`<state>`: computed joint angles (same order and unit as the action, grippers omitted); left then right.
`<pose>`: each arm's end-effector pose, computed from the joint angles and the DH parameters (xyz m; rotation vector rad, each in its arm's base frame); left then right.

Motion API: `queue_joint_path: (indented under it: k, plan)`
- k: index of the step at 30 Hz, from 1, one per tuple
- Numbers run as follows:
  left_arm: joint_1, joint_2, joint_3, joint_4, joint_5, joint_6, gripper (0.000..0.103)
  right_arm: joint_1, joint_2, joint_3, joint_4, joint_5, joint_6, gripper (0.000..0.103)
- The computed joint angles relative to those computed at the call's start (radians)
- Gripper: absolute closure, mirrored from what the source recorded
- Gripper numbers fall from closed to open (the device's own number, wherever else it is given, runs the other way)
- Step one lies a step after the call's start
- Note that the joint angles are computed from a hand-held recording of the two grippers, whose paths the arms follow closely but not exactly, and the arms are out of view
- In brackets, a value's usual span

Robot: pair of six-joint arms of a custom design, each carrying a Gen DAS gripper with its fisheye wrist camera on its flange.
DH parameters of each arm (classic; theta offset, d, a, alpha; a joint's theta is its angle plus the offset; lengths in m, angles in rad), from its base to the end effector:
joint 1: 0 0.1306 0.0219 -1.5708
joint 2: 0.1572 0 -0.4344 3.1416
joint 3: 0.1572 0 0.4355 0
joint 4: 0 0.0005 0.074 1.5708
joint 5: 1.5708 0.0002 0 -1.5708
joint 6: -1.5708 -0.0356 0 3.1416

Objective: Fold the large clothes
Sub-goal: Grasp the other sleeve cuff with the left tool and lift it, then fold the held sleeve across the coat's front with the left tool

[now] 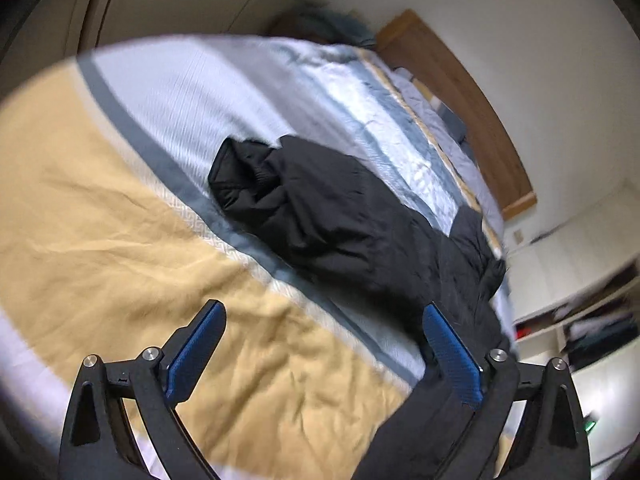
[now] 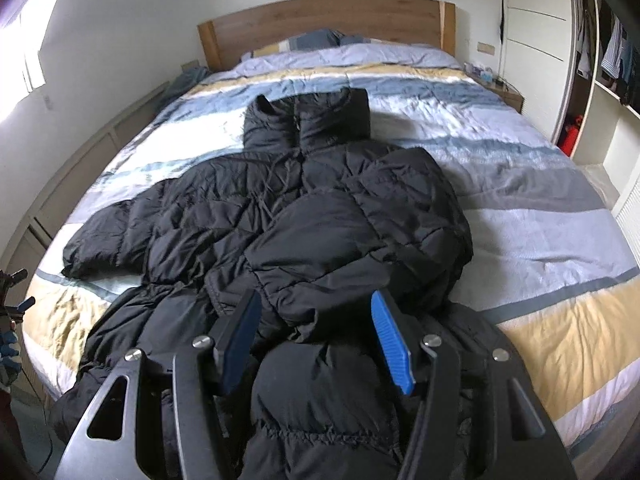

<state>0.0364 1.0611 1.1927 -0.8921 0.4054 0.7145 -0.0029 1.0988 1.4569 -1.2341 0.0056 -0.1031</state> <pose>0.3811 -0.0007 0.5217 -0.6794 2.2975 -0.8030 0.3653 -0.0018 0.6120 0.1321 2.4436 0.0375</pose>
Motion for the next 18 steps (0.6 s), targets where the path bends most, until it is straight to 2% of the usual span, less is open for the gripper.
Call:
queue_joint_path:
  k: [3, 6, 10, 12, 14, 16, 18]
  plan:
    - [0.035, 0.059, -0.03, 0.093, 0.089, 0.083, 0.008, 0.01, 0.018, 0.009, -0.009, 0.035, -0.016, 0.047]
    - [0.04, 0.119, -0.044, 0.184, 0.141, 0.168, 0.012, 0.012, 0.031, 0.017, -0.016, 0.057, -0.025, 0.047]
    - [0.034, 0.174, -0.042, 0.285, 0.166, 0.255, 0.02, 0.013, 0.042, 0.029, -0.027, 0.08, -0.029, 0.047]
    - [0.032, 0.195, -0.028, 0.299, 0.163, 0.271, 0.023, 0.011, 0.043, 0.031, -0.033, 0.092, -0.034, 0.047]
    - [0.028, 0.218, -0.007, 0.293, 0.155, 0.277, 0.032, 0.007, 0.042, 0.031, -0.036, 0.099, -0.038, 0.047]
    - [0.031, 0.234, 0.002, 0.284, 0.163, 0.293, 0.058, 0.007, 0.036, 0.027, -0.039, 0.105, -0.043, 0.047]
    - [0.035, 0.237, 0.001, 0.283, 0.181, 0.302, 0.074, 0.004, 0.029, 0.024, -0.042, 0.107, -0.047, 0.047]
